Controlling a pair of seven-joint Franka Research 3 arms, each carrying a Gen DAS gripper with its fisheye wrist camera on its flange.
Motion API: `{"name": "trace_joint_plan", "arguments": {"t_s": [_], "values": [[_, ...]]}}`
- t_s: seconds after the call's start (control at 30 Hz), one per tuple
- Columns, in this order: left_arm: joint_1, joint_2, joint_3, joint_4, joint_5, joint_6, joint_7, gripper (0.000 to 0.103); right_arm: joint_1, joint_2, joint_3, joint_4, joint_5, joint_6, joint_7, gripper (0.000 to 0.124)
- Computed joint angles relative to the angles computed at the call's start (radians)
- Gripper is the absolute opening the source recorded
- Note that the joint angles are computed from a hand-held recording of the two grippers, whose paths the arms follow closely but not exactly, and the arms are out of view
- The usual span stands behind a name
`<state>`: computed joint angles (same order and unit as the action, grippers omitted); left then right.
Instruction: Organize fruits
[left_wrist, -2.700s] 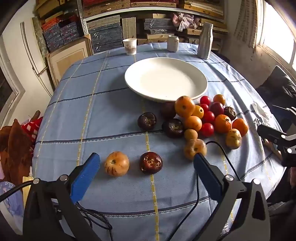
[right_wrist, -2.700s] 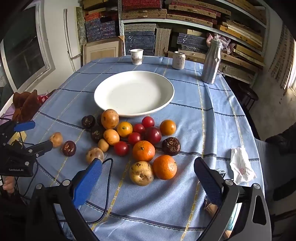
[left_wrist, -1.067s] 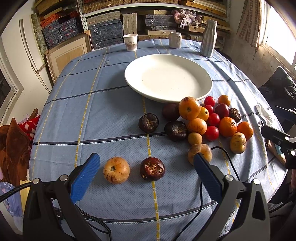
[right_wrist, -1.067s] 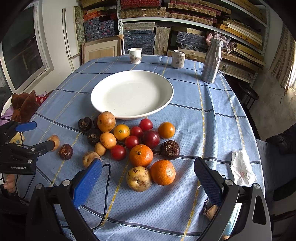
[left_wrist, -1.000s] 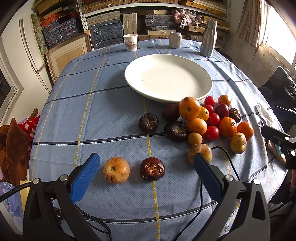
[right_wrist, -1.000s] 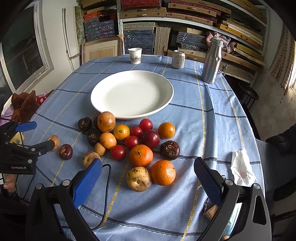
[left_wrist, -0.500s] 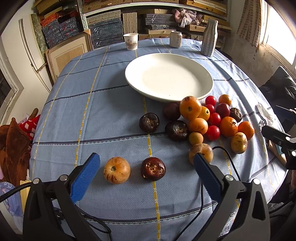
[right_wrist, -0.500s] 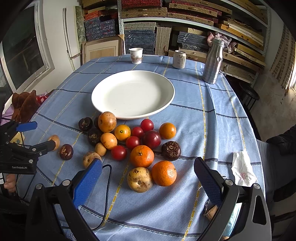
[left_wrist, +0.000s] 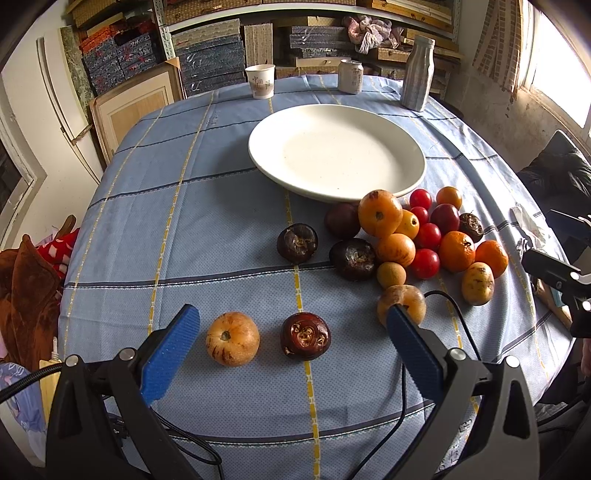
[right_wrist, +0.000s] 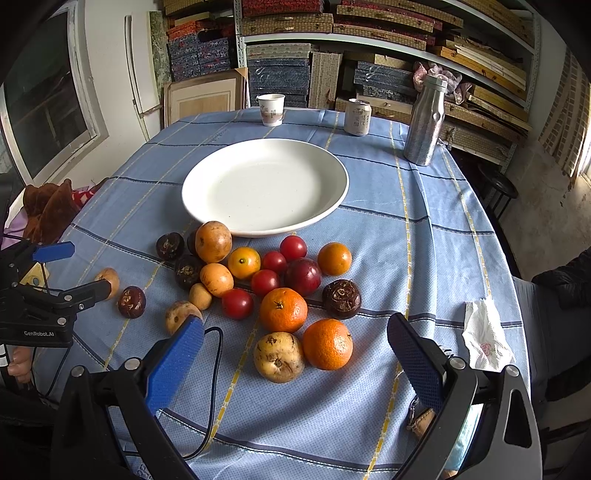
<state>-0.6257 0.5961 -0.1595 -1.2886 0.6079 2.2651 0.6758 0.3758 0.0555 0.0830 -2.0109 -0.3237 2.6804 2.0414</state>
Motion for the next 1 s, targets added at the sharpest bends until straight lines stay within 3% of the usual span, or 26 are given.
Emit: {"name": "trace_joint_plan", "arguments": {"t_s": [0.6, 0.83, 1.0], "values": [[0.007, 0.008, -0.004, -0.005, -0.012, 0.004, 0.01, 0.099, 0.0, 0.009, -0.001, 0.003, 0.029, -0.004, -0.016, 0.1], [0.063, 0.02, -0.055, -0.025, -0.145, -0.008, 0.106, 0.099, -0.005, 0.023, -0.003, 0.018, 0.119, -0.066, -0.06, 0.1], [0.096, -0.02, -0.057, -0.128, -0.217, 0.037, 0.064, 0.099, -0.033, 0.002, -0.001, -0.037, 0.301, -0.004, -0.14, 0.093]]}}
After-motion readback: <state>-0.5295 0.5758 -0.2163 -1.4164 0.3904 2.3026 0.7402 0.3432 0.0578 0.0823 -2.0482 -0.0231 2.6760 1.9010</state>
